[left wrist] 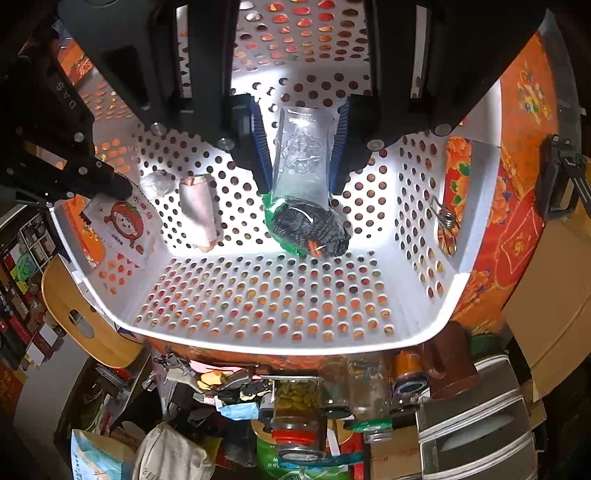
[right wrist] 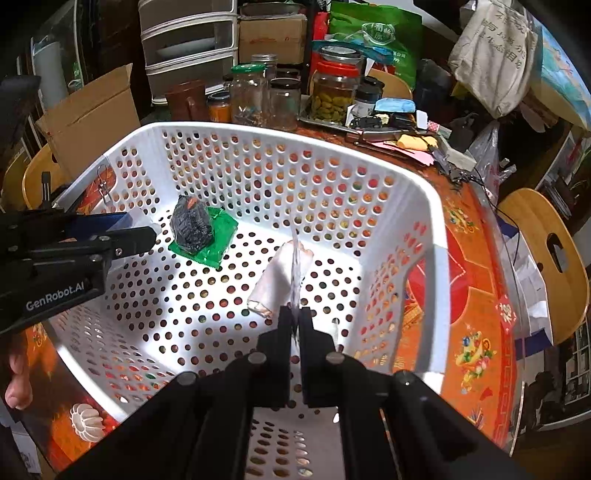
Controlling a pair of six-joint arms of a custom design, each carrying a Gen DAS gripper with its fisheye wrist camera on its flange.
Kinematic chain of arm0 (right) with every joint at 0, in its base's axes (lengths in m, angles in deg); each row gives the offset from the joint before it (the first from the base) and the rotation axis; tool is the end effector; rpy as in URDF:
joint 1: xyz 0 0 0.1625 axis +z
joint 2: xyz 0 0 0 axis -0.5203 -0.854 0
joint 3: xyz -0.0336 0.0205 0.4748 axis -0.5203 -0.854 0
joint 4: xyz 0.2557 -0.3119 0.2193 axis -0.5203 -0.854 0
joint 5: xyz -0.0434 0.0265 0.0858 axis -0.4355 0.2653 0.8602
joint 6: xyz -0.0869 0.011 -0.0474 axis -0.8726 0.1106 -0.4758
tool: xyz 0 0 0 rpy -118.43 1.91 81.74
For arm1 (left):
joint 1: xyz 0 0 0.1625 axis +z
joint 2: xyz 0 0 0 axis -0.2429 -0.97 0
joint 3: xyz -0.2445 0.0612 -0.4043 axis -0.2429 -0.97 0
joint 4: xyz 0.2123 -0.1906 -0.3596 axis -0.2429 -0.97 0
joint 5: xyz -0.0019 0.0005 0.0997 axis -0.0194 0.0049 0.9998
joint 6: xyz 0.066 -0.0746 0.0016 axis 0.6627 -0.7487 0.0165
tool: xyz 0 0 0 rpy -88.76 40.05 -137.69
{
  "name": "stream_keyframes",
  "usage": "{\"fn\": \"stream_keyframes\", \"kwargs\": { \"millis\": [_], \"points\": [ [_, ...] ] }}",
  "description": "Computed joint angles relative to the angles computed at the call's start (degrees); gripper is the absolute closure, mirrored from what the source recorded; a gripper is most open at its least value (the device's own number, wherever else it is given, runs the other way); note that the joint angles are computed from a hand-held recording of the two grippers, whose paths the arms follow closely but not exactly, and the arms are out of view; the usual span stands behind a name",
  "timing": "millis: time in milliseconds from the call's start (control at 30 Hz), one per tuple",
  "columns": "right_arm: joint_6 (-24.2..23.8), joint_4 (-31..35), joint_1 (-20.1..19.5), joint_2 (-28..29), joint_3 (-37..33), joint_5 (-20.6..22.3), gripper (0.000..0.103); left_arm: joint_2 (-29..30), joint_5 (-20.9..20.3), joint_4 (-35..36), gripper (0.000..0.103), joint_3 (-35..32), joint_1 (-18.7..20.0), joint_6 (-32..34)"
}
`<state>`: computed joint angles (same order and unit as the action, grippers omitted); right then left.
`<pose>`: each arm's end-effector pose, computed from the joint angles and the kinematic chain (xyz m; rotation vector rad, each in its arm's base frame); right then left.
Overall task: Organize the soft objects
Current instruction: 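Carry both items over the basket and open both tools to drop them, then withdraw both tools from the basket back to the white cloth and ribbed ball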
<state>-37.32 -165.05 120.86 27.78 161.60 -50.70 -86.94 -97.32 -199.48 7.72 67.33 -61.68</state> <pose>0.0778 -0.7280 0.2721 0.7669 -2.2820 0.4358 -0.3304 -0.7900 0.0249 0.2304 2.3770 -0.6637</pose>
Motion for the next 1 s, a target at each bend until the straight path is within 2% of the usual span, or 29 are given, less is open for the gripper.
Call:
{"fn": "stream_keyframes", "kwargs": {
  "millis": [233, 333, 367, 400, 467, 533, 567, 667, 700, 733, 867, 1000],
  "points": [
    [1.10, 1.65, -0.38, 0.19, -0.58, 0.66, 0.100, 0.01, -0.29, -0.40, 0.072, 0.11, 0.24, 0.08],
    [1.57, 1.54, -0.60, -0.15, -0.48, 1.86, 0.100, -0.28, -0.25, -2.43, 0.057, 0.87, 0.01, 1.16],
    [1.79, 1.65, -0.68, -0.35, -0.42, 2.42, 0.100, -0.34, 0.06, -3.30, 0.048, 1.17, -0.16, 1.68],
    [2.09, 1.81, -0.72, -0.56, -0.34, 2.93, 0.100, -0.40, 0.22, -3.96, 0.044, 1.34, -0.29, 1.99],
    [2.10, 1.79, -0.75, -0.93, -0.01, 3.63, 0.097, -0.71, 0.00, -5.68, 0.043, 1.97, -0.51, 2.60],
    [1.93, 1.38, -0.69, -1.29, 0.49, 3.95, 0.084, -1.02, -0.23, -6.42, 0.043, 2.32, -0.68, 2.86],
    [1.79, 1.51, -0.72, -1.49, 0.65, 4.45, 0.081, -1.23, -0.07, -7.08, 0.041, 2.70, -0.86, 3.08],
    [1.37, 0.96, -0.56, -2.16, 1.46, 5.50, 0.063, -1.78, 0.26, -8.94, 0.031, 3.72, -1.41, 3.84],
    [1.17, 0.25, -0.41, -2.33, 1.83, 5.53, 0.048, -1.97, 0.52, -9.64, 0.028, 4.17, -1.64, 4.17],
    [1.11, -0.19, -0.32, -2.48, 2.09, 5.71, 0.037, -2.21, 1.14, -10.47, 0.027, 4.73, -1.99, 4.47],
    [1.10, -0.39, -0.22, -3.53, 3.12, 7.47, 0.034, -3.63, 3.52, -14.51, 0.021, 7.51, -3.36, 5.41],
    [0.68, -1.48, -0.17, -4.57, 4.51, 8.53, 0.019, -5.39, 4.96, -18.77, 0.015, 10.59, -4.59, 6.79]
  ]
}}
